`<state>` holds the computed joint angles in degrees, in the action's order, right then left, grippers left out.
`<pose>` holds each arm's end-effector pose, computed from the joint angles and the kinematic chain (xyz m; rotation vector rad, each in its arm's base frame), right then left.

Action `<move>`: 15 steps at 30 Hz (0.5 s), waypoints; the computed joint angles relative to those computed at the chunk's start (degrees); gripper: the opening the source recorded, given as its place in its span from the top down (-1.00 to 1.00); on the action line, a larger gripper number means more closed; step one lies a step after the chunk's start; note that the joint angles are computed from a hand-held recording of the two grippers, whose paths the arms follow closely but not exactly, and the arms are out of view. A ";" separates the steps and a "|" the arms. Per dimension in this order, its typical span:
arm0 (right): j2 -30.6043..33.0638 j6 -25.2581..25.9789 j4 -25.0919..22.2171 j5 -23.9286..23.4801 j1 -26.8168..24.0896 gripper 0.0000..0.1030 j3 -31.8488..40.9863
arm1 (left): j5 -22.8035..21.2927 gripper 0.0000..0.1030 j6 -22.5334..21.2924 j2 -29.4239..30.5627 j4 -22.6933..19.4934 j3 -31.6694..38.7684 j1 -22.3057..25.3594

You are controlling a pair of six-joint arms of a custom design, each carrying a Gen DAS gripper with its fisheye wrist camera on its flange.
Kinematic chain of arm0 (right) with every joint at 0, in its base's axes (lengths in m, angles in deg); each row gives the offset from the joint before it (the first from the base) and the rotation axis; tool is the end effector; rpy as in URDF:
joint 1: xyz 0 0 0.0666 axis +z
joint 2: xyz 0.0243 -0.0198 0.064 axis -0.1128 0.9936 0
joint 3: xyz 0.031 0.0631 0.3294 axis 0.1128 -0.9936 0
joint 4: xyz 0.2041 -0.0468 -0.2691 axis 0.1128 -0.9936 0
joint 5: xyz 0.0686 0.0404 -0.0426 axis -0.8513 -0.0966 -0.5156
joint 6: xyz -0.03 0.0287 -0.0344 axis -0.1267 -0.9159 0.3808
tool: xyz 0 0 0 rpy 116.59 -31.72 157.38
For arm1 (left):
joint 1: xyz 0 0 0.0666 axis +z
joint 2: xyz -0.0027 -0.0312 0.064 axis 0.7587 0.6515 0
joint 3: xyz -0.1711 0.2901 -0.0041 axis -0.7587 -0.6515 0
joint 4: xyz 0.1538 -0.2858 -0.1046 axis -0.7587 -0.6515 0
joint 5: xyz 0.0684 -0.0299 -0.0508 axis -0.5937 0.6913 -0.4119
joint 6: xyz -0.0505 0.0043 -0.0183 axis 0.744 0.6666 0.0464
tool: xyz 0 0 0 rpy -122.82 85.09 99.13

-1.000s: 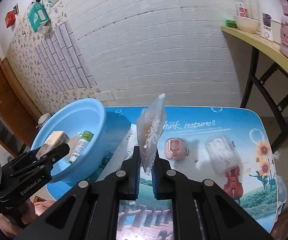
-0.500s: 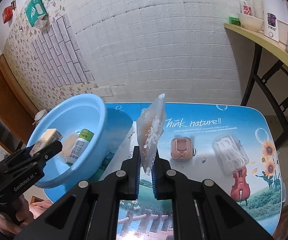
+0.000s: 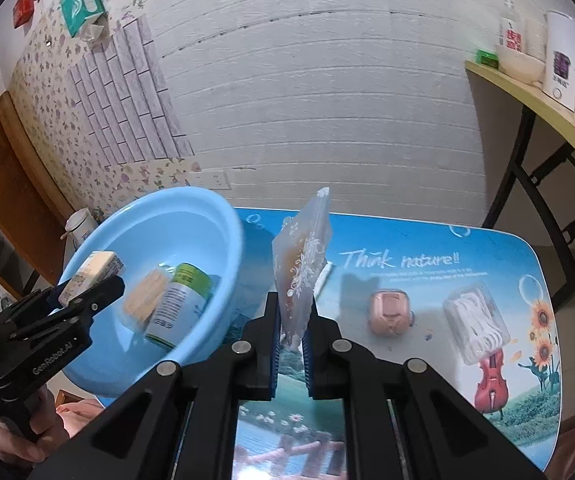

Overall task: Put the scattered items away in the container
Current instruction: 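Lower the tissue pack into the basin with the left tool while the right tool holds the bag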

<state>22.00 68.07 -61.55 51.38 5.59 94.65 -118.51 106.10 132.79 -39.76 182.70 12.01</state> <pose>0.5550 0.1261 0.4493 -0.3423 2.3875 0.3581 0.4780 -0.3417 0.4658 -0.3520 2.3246 0.0212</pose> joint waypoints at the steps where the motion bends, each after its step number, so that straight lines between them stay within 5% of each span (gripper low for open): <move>1: 0.22 -0.06 -0.22 0.13 0.39 0.81 0.46 | 0.42 0.14 -0.45 -0.86 0.89 -1.61 0.28; 15: 2.08 -1.55 -1.44 0.74 4.86 0.81 4.84 | 2.15 0.14 -3.93 -9.25 7.45 -16.17 3.26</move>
